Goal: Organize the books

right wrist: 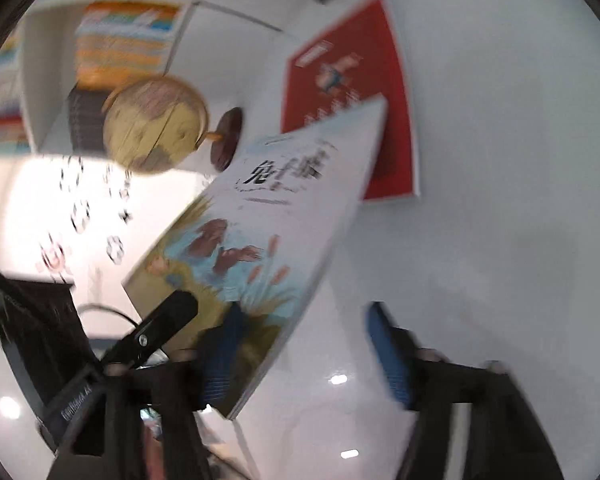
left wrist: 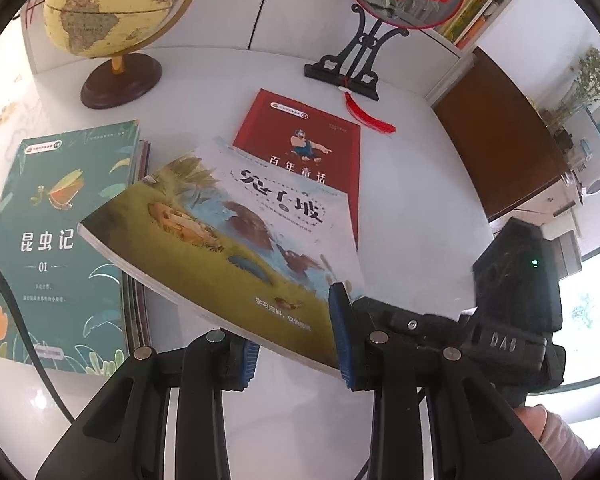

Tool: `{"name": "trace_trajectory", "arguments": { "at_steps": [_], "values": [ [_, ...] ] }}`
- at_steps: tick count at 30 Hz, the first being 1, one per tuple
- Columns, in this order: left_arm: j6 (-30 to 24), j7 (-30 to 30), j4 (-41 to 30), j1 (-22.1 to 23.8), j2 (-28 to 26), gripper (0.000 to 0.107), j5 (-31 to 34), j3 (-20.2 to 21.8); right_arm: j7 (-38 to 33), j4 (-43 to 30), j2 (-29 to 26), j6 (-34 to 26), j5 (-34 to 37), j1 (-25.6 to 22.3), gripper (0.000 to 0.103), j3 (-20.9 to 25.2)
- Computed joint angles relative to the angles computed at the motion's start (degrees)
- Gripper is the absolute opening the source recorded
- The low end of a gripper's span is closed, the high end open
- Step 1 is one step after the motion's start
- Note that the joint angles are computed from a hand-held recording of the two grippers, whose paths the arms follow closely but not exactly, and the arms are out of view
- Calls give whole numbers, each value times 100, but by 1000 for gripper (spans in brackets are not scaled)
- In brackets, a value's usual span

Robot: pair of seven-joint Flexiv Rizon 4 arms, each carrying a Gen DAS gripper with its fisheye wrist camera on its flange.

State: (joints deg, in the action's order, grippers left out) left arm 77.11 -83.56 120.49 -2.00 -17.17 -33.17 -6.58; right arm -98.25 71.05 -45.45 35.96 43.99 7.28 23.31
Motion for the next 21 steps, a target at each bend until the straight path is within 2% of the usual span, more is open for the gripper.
{"name": "trace_trajectory", "arguments": {
  "at_steps": [6,8,9,10,11,13,16,19,21],
  "values": [
    [-66,93,28,53,-39,27,-199,-71,307,-425,-562,-688,866,-411,68,362],
    [-163,-45,-15,-25,-77,28,19,70,244,-452,-576,-754,1045,-446,48,395],
    [-191,-71,-42,-38,-93,29,116,114,86,-418,-555,-633,1190,-466,24,429],
    [-200,6,-32,14,-93,31,59,54,0,-384,-491,-485,1253,-448,16,402],
    [-234,12,-37,37,-97,31,43,48,-61,-360,-409,-358,1194,-382,15,323],
    [-468,-384,-182,-71,-169,33,451,326,5,-389,-283,-365,838,-187,14,117],
    [-653,-165,-112,234,-259,36,-140,14,327,-495,-179,-535,118,83,12,-187],
    [-744,140,-78,422,-420,36,-808,-272,253,-602,-170,-808,-467,172,11,-322],
    [-900,322,-146,414,-531,36,-964,-327,154,-709,-242,-1060,-683,158,11,-330]
  ]
}}
